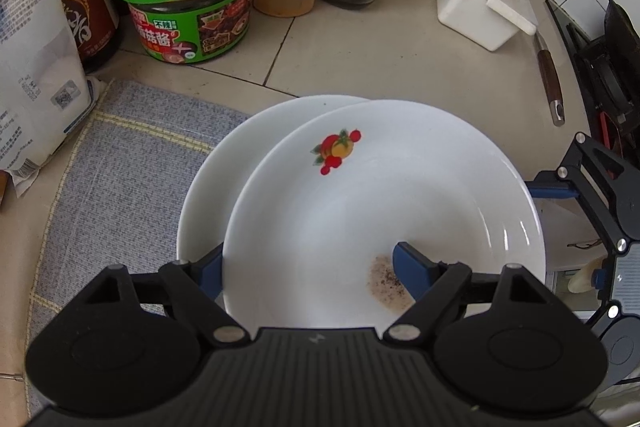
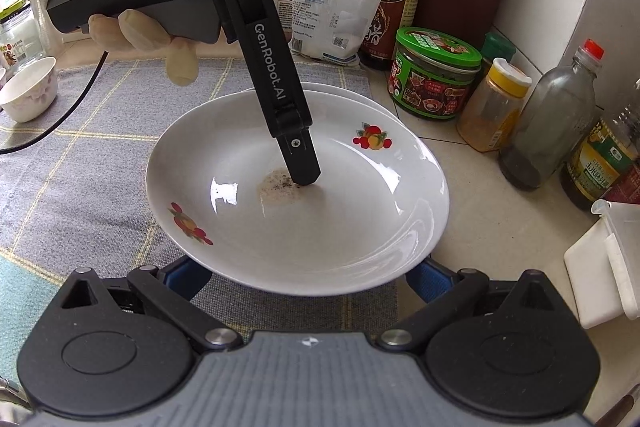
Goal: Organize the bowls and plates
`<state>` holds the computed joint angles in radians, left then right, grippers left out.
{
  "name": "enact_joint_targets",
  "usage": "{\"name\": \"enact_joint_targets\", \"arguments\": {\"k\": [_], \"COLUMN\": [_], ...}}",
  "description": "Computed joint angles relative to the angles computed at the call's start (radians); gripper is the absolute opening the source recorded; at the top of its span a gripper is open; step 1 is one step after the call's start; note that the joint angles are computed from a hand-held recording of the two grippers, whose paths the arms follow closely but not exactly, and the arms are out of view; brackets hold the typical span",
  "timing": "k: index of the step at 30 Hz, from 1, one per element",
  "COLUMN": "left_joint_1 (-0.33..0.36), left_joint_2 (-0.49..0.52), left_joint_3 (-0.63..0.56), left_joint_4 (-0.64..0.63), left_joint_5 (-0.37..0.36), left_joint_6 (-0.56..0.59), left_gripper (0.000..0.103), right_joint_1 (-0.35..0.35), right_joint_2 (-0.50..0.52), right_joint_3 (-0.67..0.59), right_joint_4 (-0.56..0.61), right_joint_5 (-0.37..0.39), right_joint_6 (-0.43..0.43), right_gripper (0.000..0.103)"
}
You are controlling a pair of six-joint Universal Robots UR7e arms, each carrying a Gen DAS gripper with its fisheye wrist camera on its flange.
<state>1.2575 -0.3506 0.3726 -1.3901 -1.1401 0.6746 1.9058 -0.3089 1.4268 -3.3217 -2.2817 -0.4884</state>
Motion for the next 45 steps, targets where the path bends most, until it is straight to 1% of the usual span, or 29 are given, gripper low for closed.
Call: {"name": "enact_joint_targets", "arguments": {"k": [5,8,18,23,25,38,42,45], "left_joint_1": [-0.001,-0.005,-0.008,-0.015,-0.018,-0.012,-0.012,-0.013], "left_joint_2": [-0.013,-0.032,-0.060,-0.104,-0.113,-0.143,-0.168,-0.184], "left_joint_3": [0.026,0.068,0.126,0.224,0.246,0.284,0.323,0.352], "left_joint_4": [-0.020,-0.050,-0.099,-0.187,-0.206,-0.261,-0.304,-0.342], "left_joint_5": [0.009,0.023,0.045,0.069,0.078,0.063,0.063,0.065], "left_joint_6": [0.006,0.016,0.042,0.086,0.103,0.110,0.116,0.109], "left_gripper": [0.084,0.084,0.084,0.084,0.084,0.085,0.086,0.086], "right_joint_1": [0.001,0.001,0.000,0.000,0.000,0.000,0.001,0.002], "right_joint_2": [-0.004,-0.006,-0.008,-0.009,-0.009,-0.008,-0.005,-0.006], "right_joint_3": [0.008,0.012,0.015,0.015,0.015,0.015,0.012,0.017], "right_joint_4": [-0.005,-0.008,-0.015,-0.019,-0.020,-0.023,-0.027,-0.043], "right_joint_5": [0.005,0.009,0.014,0.018,0.018,0.015,0.009,0.020], "right_joint_6": [-0.001,0.002,-0.002,-0.002,-0.005,-0.013,-0.016,-0.039], "right_gripper": [0.103,0.103,0.103,0.103,0.103,0.103,0.103,0.103]}}
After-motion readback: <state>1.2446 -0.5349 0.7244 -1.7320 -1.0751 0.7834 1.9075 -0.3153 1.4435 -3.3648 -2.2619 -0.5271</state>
